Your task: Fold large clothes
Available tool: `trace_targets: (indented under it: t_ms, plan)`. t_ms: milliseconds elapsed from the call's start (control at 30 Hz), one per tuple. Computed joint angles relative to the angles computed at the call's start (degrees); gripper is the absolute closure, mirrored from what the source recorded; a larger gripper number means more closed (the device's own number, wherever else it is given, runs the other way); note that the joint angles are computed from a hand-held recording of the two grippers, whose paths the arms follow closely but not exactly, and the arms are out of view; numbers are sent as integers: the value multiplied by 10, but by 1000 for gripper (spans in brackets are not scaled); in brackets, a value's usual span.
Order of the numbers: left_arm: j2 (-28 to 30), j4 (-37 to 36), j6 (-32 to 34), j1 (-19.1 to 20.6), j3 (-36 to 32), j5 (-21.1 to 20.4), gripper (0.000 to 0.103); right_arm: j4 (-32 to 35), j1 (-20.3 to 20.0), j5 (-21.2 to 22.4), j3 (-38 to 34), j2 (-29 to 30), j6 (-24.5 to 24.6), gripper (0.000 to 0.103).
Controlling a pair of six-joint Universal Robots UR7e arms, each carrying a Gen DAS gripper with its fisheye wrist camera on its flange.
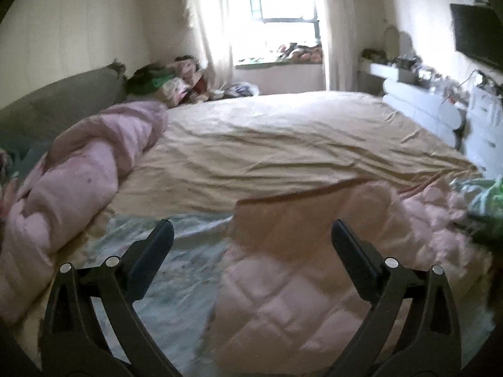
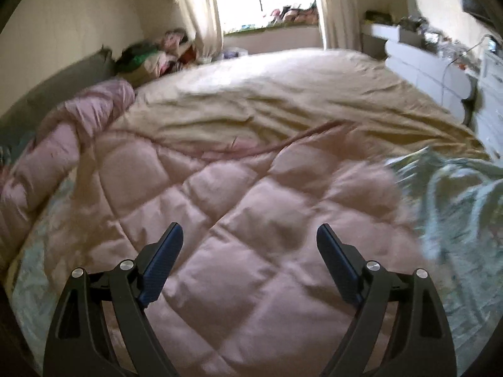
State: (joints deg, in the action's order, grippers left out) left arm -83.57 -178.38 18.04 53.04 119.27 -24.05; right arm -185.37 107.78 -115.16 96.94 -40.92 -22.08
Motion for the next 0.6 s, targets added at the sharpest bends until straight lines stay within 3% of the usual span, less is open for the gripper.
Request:
trace_targets:
  t_ms: [267,400,533,600]
  plan:
    - [-20,73,-83,59,36,-35,9,-35,-25,-30,62,-72,-29,14]
    - [-18,116,-130,100,43,-70,9,-34,-44,-38,74,-79,-20,14]
    - [-17,144,-169,125,41,-112,9,-2,-63,-13,58,-72,-5,14]
    - [-10,150,-178,130,37,-114,9,6,-65,-26,39,-58,6,15]
